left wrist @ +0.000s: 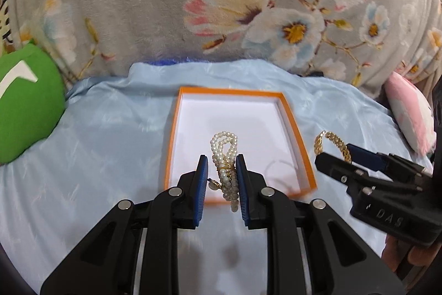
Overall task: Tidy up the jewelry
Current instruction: 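Carry both pieces into the orange box and open both tools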
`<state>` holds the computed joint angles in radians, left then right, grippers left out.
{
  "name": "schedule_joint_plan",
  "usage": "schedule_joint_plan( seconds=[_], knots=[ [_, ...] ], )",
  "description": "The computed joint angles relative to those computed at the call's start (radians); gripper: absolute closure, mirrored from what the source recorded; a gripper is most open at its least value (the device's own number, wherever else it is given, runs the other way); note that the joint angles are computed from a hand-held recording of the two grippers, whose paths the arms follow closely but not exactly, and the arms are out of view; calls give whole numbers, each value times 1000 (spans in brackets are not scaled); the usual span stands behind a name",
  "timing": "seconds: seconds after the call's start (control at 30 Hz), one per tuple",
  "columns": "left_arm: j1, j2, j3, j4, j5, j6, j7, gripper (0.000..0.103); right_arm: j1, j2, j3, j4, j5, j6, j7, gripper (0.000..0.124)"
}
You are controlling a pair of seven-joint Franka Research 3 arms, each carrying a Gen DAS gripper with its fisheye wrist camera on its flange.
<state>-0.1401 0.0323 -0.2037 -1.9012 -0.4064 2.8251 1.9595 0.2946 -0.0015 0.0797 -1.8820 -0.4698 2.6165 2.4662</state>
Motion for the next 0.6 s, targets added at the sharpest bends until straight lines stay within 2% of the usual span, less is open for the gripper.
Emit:
schedule_joint_plan(
  seconds=[0.1, 0.27, 0.4, 0.5, 0.53, 0.57, 0.6],
  knots=[
    [-8, 129, -2, 144, 141, -9, -86, 83, -3, 103, -23, 116, -5, -21, -28, 66],
    [19, 346, -50, 421, 215, -144, -147, 83, 10, 238, -80, 262, 64, -51, -107, 66],
    [11, 443, -52, 530, 290, -180, -205, 83, 33, 314, -118, 344, 87, -66, -159, 66],
    [0, 470, -46, 567, 347, -210, -232, 83, 42, 355, -129, 391, 128, -83, -208, 66],
    [-18, 470, -22, 561, 387, -195, -268, 78, 50, 363, -139, 398, 125, -86, -208, 65],
    [-25, 472, -10, 563, 414, -192, -296, 64, 64, 362, -157, 393, 105, -83, -185, 65],
    [-30, 475, 0, 568, 435, -193, -327, 55, 66, 360, -163, 385, 106, -77, -175, 65]
  ],
)
